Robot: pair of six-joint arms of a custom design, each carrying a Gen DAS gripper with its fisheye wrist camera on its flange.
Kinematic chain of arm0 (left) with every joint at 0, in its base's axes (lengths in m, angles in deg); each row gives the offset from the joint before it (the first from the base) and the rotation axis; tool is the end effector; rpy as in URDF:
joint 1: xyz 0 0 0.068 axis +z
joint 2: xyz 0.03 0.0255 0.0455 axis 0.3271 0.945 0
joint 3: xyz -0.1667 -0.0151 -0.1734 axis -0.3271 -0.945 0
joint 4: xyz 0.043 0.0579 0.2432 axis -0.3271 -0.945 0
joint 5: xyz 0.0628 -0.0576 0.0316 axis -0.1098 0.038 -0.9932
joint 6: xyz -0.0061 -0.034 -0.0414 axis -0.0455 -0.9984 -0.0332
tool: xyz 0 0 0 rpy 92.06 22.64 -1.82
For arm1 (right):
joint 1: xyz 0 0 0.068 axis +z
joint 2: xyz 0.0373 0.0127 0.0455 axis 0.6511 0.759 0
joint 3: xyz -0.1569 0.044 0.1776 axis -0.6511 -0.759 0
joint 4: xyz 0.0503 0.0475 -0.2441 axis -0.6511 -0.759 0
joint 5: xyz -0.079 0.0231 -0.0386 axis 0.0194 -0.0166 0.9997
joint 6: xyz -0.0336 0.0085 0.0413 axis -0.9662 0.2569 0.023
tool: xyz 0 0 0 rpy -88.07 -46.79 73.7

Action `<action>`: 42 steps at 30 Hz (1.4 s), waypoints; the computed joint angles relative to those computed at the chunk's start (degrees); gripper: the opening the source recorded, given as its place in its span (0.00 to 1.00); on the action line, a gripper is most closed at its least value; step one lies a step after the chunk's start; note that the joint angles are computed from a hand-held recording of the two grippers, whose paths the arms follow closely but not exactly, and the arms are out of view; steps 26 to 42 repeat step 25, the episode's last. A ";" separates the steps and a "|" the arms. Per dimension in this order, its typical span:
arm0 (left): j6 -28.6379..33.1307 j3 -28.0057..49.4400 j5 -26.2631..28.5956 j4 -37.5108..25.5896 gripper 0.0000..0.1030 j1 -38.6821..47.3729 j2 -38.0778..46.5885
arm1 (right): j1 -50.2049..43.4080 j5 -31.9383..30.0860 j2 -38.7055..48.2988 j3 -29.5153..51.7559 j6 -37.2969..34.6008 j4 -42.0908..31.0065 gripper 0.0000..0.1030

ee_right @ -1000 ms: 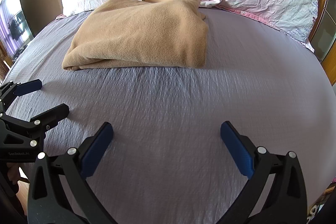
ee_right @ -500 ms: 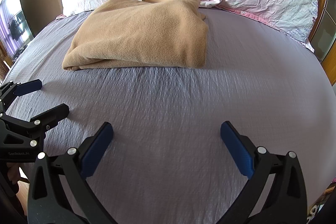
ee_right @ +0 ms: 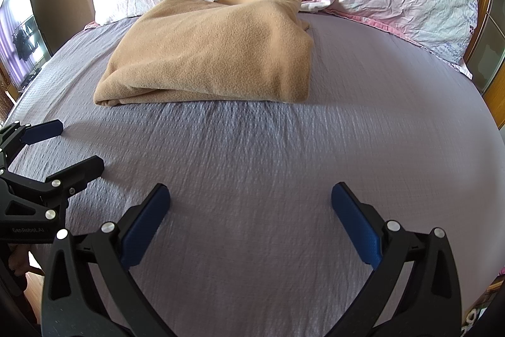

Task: Fold small clothes

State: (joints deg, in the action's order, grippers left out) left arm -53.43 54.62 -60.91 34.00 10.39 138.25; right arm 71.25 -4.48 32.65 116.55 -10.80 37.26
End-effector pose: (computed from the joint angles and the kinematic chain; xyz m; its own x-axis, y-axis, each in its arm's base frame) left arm 0.3179 -0.0565 0.2594 -0.6787 0.4468 -0.5829 0.5354 0.8443 0.0237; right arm 0.2544 0.1357 0.2309 -0.8013 0.1160 -0.5869 0.1389 0.9903 0.0061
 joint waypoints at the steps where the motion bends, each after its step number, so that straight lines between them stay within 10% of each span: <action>1: -0.07 -0.03 -0.03 0.01 0.99 -0.01 -0.02 | 0.02 0.03 0.05 0.01 0.03 0.02 0.98; 42: -0.04 -1.14 0.32 0.93 0.99 0.07 -0.95 | 0.19 0.28 0.38 0.06 0.31 0.31 0.98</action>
